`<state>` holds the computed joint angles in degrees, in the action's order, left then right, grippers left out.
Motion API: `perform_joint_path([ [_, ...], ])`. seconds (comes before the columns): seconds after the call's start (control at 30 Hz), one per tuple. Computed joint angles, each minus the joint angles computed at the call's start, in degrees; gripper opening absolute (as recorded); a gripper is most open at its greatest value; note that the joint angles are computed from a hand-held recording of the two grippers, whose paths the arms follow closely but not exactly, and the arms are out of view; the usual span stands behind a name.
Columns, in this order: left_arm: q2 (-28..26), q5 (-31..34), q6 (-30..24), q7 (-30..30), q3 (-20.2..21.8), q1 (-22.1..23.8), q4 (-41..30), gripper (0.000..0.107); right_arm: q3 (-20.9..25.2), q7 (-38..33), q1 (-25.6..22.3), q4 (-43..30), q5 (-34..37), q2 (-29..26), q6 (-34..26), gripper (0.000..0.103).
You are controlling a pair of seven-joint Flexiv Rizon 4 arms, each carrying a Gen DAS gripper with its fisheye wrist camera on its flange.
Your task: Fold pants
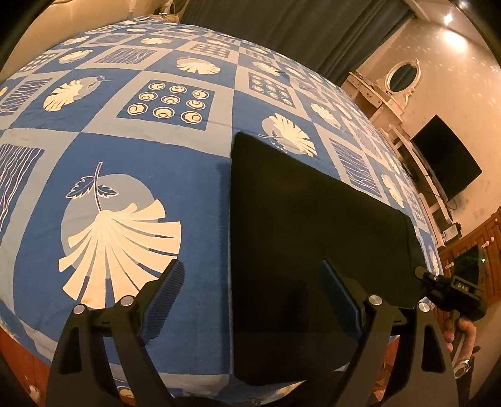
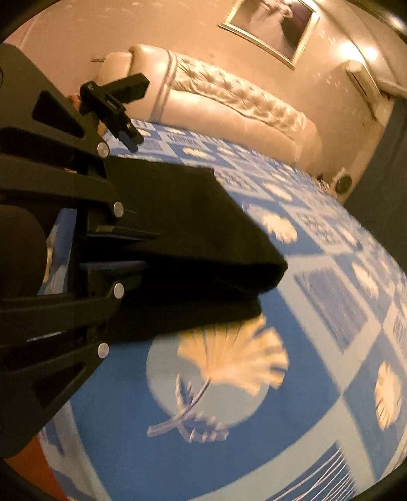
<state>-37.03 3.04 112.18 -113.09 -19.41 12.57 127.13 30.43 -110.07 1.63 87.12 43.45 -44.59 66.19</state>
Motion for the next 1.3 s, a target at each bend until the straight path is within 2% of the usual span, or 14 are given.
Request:
perform_joint_path([
  [0.07, 0.02, -0.15, -0.48, -0.02, 0.01, -0.09, -0.09, 0.086, -1.99, 2.21, 2.05, 0.42, -1.65, -0.41, 0.65, 0.010],
  [0.13, 0.05, -0.55, -1.83, 0.26, 0.05, -0.23, -0.29, 0.086, -1.69, 2.32, 2.19, 0.25, -2.12, -1.35, 1.79, 0.011],
  [0.27, 0.13, -2.81, -6.72, 2.34, 1.72, -2.38, -1.15, 0.086, 1.23, 1.67, -1.02, -1.32, -0.56, -3.31, -0.30, 0.015],
  [0.3, 0.17, -3.64, -8.28, 3.17, 2.37, -3.27, -1.45, 0.086, 2.15, 1.42, -2.16, -1.64, 0.58, -3.50, -1.18, 0.018],
  [0.37, -0.09, -4.77, -8.85, 4.52, 2.76, -3.97, -1.47, 0.086, 3.52, 0.11, -3.80, -1.79, 3.44, -3.26, -1.24, 0.030],
  [0.4, -0.14, -5.12, -8.42, 4.91, 2.46, -3.71, -1.25, 0.086, 4.71, -2.07, -5.14, -1.76, 5.88, -2.97, 0.27, 0.048],
  [0.43, -0.11, -5.41, -8.31, 5.24, 1.98, -3.24, -1.10, 0.086, 5.42, -4.22, -5.83, -1.72, 8.05, -2.60, 2.46, 0.073],
  [0.5, -0.11, -5.60, -7.27, 5.46, 0.50, -1.66, -0.61, 0.086, 6.04, -7.86, -6.47, -2.49, 11.19, -2.44, 6.58, 0.085],
  [0.57, -1.13, -4.44, -3.17, 4.77, -1.47, 0.72, -0.12, 0.086, 5.24, -7.26, -6.53, -4.21, 11.65, -3.28, 5.66, 0.087],
  [0.63, -2.23, -3.01, -1.72, 4.20, -2.34, 2.05, -0.77, 0.086, 4.19, -5.27, -6.05, -7.42, 11.59, -5.60, 2.87, 0.087],
  [0.8, -6.71, 0.07, -2.73, 4.42, -6.78, 7.72, -4.47, 0.086, -0.36, 0.83, -1.36, -14.32, 6.58, -10.51, -3.68, 0.087],
  [0.9, -9.31, 1.33, -5.11, 6.11, -9.63, 10.54, -7.04, 0.086, 0.73, -0.82, -1.34, -18.58, 5.01, -12.98, -7.91, 0.087],
  [1.1, -12.72, 0.56, -7.62, 12.67, -11.05, 11.01, -12.19, 0.086, -0.66, 0.17, 0.55, -25.31, 3.22, -16.27, -14.73, 0.088],
  [1.3, -19.35, -0.71, -8.77, 15.54, -19.57, 16.86, -16.38, 0.086, -1.58, -1.69, 1.38, -27.45, 3.20, -17.01, -17.87, 0.088],
])
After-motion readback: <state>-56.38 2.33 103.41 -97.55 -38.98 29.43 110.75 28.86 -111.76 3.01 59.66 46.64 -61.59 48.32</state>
